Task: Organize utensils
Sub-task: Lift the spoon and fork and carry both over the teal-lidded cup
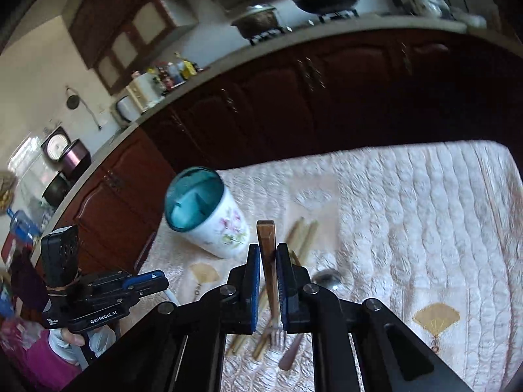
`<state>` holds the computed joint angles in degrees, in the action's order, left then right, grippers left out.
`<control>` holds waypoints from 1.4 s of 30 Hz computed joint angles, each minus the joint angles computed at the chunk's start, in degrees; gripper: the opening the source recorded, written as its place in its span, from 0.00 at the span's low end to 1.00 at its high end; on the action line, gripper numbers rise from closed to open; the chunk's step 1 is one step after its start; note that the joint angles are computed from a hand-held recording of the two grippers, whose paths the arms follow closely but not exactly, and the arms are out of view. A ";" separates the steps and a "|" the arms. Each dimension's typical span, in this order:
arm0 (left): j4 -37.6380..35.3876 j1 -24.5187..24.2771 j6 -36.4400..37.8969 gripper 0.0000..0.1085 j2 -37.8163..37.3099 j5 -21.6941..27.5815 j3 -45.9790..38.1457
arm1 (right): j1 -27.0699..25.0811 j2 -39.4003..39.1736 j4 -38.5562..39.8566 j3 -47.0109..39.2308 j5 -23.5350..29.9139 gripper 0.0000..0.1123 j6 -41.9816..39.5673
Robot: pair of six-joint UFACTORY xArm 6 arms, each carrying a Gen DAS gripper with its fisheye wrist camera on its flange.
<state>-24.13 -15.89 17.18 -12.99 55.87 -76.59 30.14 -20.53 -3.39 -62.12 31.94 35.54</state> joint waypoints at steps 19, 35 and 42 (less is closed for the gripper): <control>0.93 6.10 -5.12 0.11 9.20 -0.31 -23.52 | 1.83 20.98 -3.49 -35.62 3.21 0.08 -7.45; 13.30 3.29 -10.91 0.11 25.50 -3.21 -36.95 | -0.49 51.13 0.74 -73.41 14.84 0.08 -13.17; 12.16 3.83 -7.47 0.11 29.46 -0.17 -40.96 | -0.93 54.85 3.63 -76.37 16.78 0.08 -15.28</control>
<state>-11.96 -12.06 9.71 16.47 55.70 -117.55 29.21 34.31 0.24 -138.49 48.72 20.26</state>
